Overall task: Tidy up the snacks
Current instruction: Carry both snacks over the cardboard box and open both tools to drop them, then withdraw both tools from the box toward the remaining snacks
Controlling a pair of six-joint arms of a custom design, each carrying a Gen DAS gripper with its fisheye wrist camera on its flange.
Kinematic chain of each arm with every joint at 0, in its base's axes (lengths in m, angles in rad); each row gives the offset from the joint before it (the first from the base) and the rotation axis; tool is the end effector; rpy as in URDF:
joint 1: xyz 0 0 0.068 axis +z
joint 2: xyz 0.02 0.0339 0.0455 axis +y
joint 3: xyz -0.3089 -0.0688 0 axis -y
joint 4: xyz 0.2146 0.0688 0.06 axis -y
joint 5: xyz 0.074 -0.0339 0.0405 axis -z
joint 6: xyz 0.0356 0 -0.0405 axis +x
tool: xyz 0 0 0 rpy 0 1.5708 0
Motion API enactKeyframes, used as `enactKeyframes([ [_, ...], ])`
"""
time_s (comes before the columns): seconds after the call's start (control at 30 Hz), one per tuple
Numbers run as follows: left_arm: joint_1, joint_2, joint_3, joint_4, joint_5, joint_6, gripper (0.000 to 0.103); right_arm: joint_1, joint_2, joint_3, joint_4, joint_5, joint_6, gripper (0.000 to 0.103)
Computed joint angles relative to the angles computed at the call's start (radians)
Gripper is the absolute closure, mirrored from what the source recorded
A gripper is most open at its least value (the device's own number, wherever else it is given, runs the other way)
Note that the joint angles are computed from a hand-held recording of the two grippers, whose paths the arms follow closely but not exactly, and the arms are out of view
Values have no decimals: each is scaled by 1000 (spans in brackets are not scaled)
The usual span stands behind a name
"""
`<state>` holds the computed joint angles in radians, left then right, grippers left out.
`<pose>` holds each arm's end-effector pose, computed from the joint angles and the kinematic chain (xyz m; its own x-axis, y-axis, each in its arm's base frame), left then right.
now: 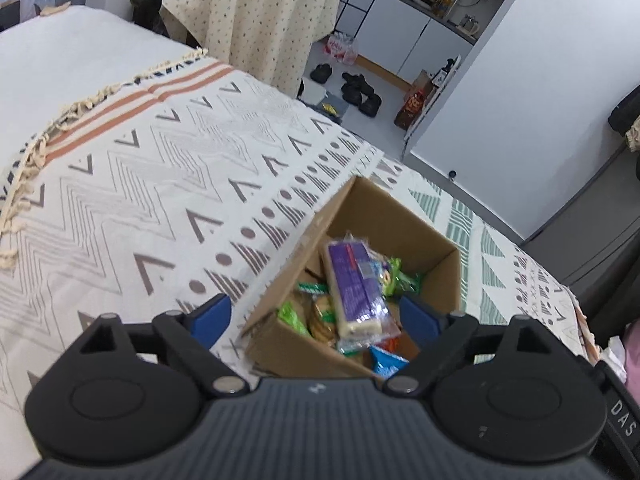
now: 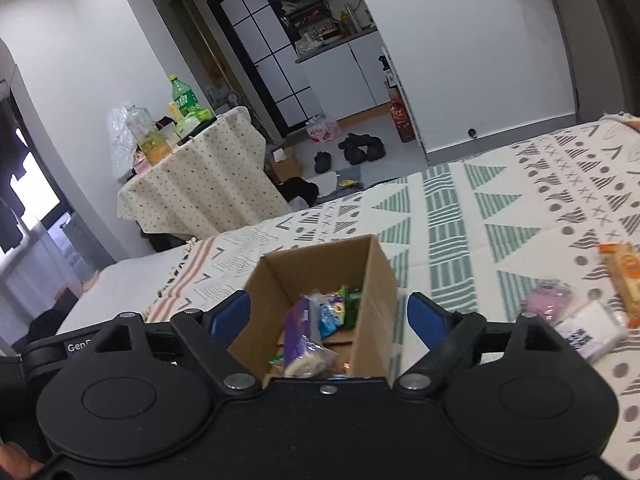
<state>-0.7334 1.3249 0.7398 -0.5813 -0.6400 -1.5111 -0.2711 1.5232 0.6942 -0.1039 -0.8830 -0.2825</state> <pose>0.1607 -0.1162 0.2503 -0.4025 -0.7151 -0.5715 -0.6601 0.6592 -0.3600 0.2502 -0.0410 0.2268 -0.6671 0.0018 -0.7449 -0.4782 0.7657 0.4301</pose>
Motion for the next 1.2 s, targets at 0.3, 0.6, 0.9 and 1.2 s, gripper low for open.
enactKeyframes([
  [0.3,-117,80,75,-14,-8,-74,6,-123,30,122,-248,4,-184,12],
  [0.6,-222,186,190,-64,-61,-169,0,-315,115,271,-494,-64,-421,0],
  [0.9,-293,288,316,-97,-128,-223,0,-455,239,453,-648,-131,-516,0],
  [1.2,-293,394,396,-21,-72,-195,0,-527,351,591,-737,-117,-606,0],
])
